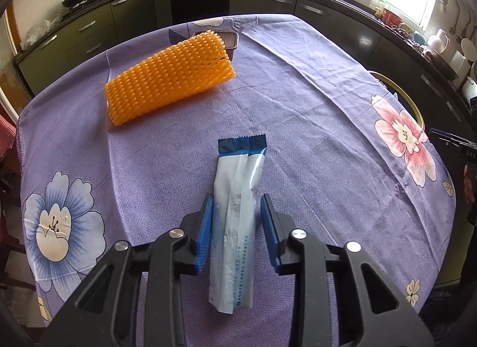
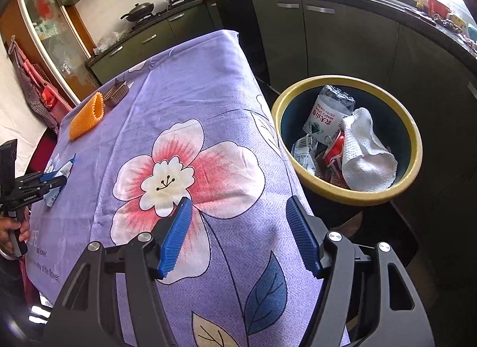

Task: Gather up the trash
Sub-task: 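Grasp the white-and-blue sachet with the left gripper, then carry the sachet over the bin and open the left gripper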

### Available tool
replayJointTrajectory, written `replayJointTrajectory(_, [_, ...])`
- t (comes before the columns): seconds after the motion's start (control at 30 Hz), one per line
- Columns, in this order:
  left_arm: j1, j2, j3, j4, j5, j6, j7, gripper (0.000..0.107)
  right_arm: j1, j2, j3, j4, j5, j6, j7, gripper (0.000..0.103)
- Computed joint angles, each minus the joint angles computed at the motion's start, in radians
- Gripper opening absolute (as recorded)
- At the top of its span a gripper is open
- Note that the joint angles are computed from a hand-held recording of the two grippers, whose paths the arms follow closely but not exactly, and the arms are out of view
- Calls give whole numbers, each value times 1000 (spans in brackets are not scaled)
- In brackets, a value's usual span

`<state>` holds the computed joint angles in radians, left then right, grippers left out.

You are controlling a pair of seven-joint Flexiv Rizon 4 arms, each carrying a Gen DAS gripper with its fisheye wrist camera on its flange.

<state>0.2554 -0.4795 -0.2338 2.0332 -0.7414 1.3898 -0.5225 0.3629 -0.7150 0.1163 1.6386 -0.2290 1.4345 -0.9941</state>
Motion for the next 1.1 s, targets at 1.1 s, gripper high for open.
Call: replayJointTrajectory(1.1, [-170, 34, -9, -140, -72, -124, 93, 22, 45, 74, -147, 177, 19, 184, 115, 66])
